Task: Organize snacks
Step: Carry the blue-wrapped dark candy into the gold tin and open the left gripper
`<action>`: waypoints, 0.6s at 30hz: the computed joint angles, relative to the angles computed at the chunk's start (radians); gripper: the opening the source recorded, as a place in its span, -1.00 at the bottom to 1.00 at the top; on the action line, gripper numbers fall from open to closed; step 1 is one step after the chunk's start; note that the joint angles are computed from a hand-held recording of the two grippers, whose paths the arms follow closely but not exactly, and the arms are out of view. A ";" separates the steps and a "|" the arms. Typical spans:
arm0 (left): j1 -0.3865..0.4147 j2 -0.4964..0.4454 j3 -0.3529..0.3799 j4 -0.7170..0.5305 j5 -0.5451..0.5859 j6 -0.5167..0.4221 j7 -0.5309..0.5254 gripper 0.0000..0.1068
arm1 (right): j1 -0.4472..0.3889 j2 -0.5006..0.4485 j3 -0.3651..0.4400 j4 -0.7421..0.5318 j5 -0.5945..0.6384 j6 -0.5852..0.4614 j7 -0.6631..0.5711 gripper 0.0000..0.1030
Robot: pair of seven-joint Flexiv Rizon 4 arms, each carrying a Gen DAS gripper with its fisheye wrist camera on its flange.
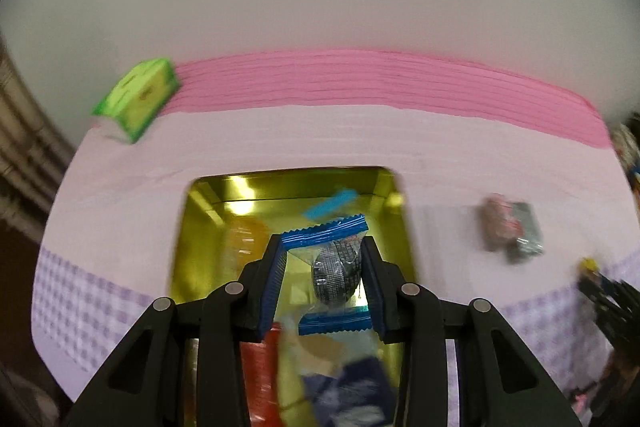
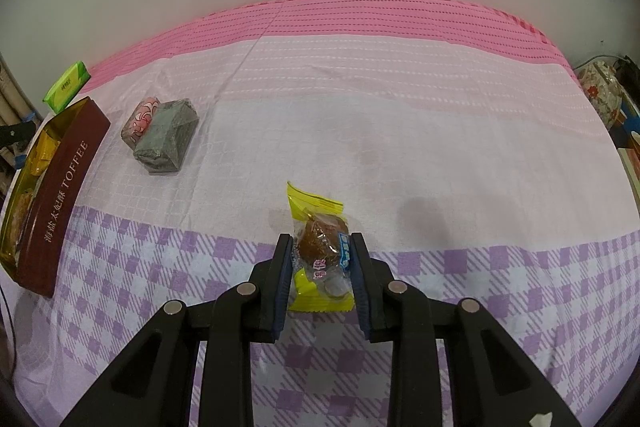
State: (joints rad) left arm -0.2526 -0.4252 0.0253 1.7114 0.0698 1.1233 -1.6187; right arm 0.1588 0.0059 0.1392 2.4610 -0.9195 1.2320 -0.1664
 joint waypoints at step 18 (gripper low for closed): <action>0.034 -0.041 0.063 0.016 0.066 0.026 -0.068 -0.28 | 0.005 -0.003 0.002 -0.007 -0.004 -0.022 0.011 -0.47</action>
